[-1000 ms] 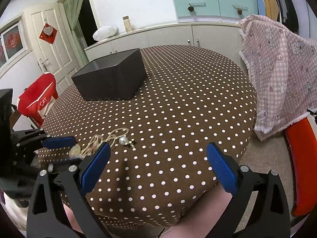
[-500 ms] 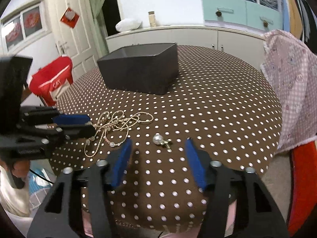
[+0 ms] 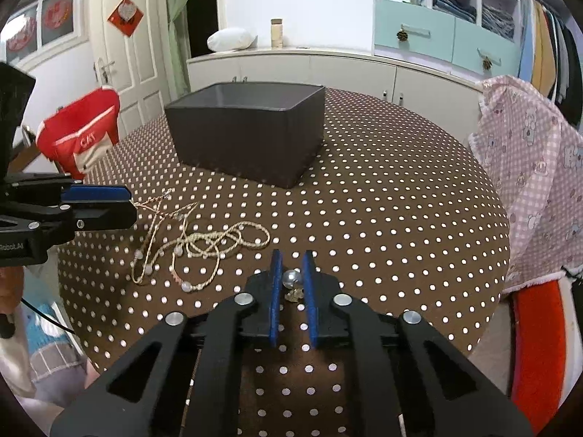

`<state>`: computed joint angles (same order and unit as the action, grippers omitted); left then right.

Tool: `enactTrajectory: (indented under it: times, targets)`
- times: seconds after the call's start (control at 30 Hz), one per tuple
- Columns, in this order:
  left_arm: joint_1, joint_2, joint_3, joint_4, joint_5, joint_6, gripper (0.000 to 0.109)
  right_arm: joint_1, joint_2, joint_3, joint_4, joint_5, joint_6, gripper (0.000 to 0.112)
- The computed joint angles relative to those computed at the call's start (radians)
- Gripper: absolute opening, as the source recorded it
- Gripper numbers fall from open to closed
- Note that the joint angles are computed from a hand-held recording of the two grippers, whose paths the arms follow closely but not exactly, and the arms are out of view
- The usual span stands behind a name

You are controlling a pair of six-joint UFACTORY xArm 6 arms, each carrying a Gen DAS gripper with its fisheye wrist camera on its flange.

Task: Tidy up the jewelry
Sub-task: 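Grasp the white jade pendant with the left tool while the right tool grasps the pearl earring, then carry both pieces into the grey box and open both tools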

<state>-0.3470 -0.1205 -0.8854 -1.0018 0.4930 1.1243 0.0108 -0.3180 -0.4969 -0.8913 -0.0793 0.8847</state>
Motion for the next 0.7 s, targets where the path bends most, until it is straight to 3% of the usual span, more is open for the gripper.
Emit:
enactTrajectory:
  times: [0.1, 0.2, 0.3, 0.47, 0.7]
  targets:
    - [0.0, 0.002, -0.016, -0.011, -0.006, 0.0, 0.031, -0.008, -0.002, -0.013, -0.037, 0.011, 0.037, 0.009]
    - [0.002, -0.002, -0.028, -0.027, -0.003, 0.002, 0.031, -0.001, -0.014, 0.015, 0.123, -0.017, -0.097, 0.009]
    - [-0.003, 0.007, -0.048, -0.028, -0.014, -0.001, 0.031, -0.012, -0.022, 0.01, 0.109, -0.015, -0.079, 0.009]
    - [-0.001, 0.008, -0.077, -0.039, -0.019, 0.008, 0.031, -0.01, -0.034, 0.006, 0.212, -0.015, -0.161, 0.009]
    - [-0.001, 0.007, -0.124, -0.053, -0.025, 0.013, 0.031, 0.021, -0.044, -0.004, 0.463, -0.024, -0.394, 0.009]
